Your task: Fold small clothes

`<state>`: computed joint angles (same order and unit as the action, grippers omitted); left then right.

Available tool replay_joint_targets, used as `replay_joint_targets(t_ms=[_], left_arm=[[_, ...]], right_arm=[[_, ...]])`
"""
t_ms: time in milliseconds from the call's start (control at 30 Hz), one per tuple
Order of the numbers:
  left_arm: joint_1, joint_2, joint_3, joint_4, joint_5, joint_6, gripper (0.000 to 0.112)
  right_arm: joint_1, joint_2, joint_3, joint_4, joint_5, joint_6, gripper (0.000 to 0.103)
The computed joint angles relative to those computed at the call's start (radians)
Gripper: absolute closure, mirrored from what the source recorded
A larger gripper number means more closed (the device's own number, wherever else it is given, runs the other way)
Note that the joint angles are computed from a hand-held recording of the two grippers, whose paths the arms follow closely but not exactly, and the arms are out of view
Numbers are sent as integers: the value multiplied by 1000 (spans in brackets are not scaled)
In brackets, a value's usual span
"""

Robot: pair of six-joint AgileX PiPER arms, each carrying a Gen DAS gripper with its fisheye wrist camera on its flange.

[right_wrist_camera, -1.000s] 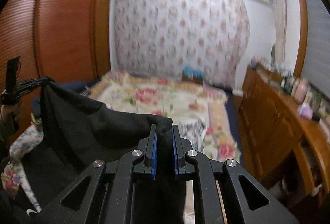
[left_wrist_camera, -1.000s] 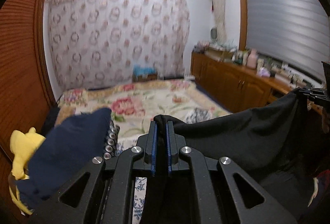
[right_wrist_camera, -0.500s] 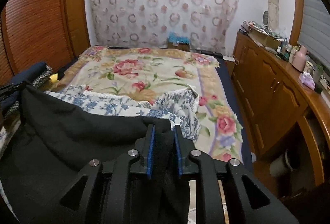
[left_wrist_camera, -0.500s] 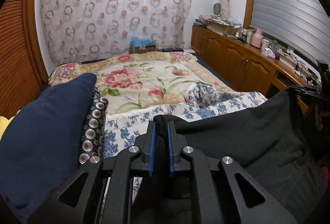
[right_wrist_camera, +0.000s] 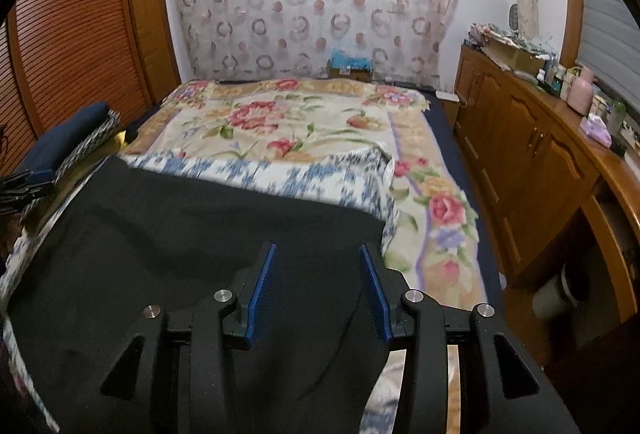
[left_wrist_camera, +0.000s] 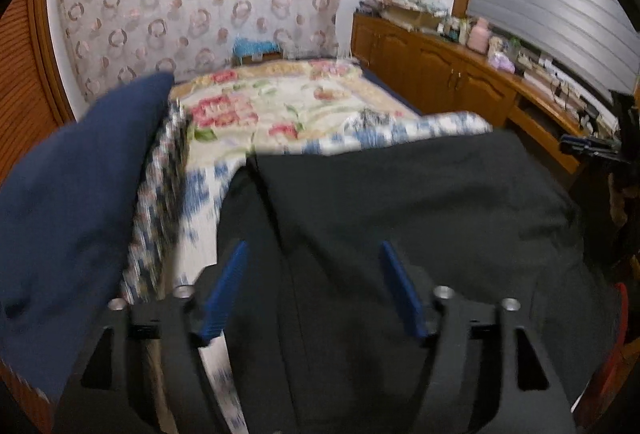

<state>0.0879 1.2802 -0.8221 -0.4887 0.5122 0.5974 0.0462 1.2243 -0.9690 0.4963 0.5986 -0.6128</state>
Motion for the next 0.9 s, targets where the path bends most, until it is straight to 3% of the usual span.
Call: replay_joint_targets(t_ms=[133, 367, 500, 700, 900], left_arm=[[-34, -14, 80, 94, -22, -84, 37], [-49, -35, 156, 203, -25, -209, 37], [-27, -59, 180, 172, -20, -181, 37], [-27, -97, 216, 213, -33, -216, 37], [-14, -138, 226, 228, 13, -227, 37]], right_arm=[[22, -114, 87, -68, 20, 58, 59], [-69, -236, 162, -5, 124, 3, 59], [-109, -245, 166, 17, 170, -23, 59], [-63, -198, 153, -39, 144, 59, 59], [-74, -185, 133, -51, 162, 69, 59]])
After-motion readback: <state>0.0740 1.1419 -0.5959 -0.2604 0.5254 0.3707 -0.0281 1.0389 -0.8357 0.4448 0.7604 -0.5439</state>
